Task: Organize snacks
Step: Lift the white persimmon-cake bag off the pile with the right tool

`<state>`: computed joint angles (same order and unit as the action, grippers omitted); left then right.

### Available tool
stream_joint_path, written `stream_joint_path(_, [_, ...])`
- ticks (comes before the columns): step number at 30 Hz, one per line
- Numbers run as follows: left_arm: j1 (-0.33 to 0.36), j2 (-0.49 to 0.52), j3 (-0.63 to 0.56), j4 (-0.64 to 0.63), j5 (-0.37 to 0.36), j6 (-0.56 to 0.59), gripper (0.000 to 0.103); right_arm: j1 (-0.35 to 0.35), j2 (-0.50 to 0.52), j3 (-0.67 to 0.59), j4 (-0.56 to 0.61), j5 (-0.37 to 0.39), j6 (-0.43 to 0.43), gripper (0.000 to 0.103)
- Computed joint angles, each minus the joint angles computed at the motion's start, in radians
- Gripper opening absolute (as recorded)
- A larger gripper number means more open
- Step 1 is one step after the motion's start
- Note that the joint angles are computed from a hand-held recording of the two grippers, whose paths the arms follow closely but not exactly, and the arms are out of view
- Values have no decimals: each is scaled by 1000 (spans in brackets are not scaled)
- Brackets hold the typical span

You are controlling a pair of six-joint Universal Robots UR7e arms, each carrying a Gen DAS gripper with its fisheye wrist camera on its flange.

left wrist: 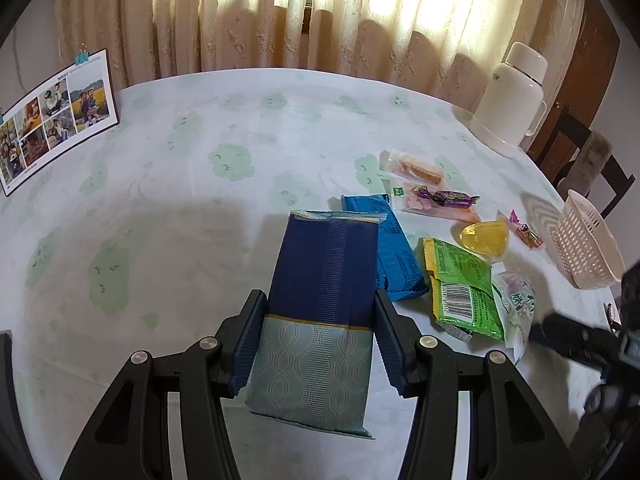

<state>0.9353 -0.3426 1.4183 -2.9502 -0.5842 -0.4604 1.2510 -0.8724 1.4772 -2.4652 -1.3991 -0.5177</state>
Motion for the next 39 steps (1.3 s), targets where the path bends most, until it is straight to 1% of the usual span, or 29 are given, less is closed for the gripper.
stream_joint_path(2, [-1,0,2,-8,0,5,49,13,20,-12,-41,-13,2,67])
stream_joint_path(6, [3,-3,6,-8,-2,-2,49,59,88,-73,-122,-87,-19,68])
stream_joint_path(8, [5,-5,6,-1,-7,-9,49,82,114,-89,-173,-136,-56,68])
stream_joint_path(10, [5,-5,7,-1,-8,-9,49,109,140,-91,-250,-214,-116,68])
stream_joint_path(12, [4,-4,6,0,-8,-7,49,135,165,-82,-341,-291,-195,72])
stream_joint_path(13, [4,-4,6,-1,-9,-5,49,145,173,-74,-381,-320,-220,73])
stream_joint_path(15, [4,-3,5,1,-8,-5,49,155,186,-71,-425,-347,-248,74])
stream_joint_path(17, [4,-3,5,4,-8,-11,49,156,194,-67,-464,-356,-278,72])
stream_joint_path(18, [5,-3,4,7,-8,-14,49,154,197,-68,-474,-352,-285,64])
stream_joint_path(19, [5,-3,4,9,-8,-18,49,152,197,-62,-501,-350,-298,60])
stream_joint_path(21, [6,-2,3,12,-8,-21,49,147,187,-51,-512,-336,-302,45])
stream_joint_path(25, [5,1,2,0,-6,-12,49,126,146,-8,-512,-284,-293,39])
stream_joint_path(27, [4,3,2,-10,-1,-2,49,116,122,20,-531,-248,-285,32])
stream_joint_path(28, [3,5,1,-14,1,3,49,110,106,37,-542,-224,-281,30])
stream_joint_path(30, [1,8,-2,-20,3,12,49,103,84,62,-575,-193,-276,19])
stream_joint_path(31, [0,10,-4,-20,4,15,49,100,74,71,-582,-177,-276,16])
stream_joint_path(32, [-2,10,-6,-18,6,14,49,100,67,75,-578,-168,-276,16])
stream_joint_path(35, [-3,12,-9,-16,3,10,49,95,52,71,-547,-156,-261,18])
stream_joint_path(37, [-5,13,-9,-17,1,13,49,92,57,54,-532,-183,-220,29])
stream_joint_path(38, [-5,13,-10,-17,0,15,49,90,59,48,-524,-195,-206,46])
stream_joint_path(39, [-5,14,-10,-18,-2,18,49,87,59,39,-502,-213,-171,63])
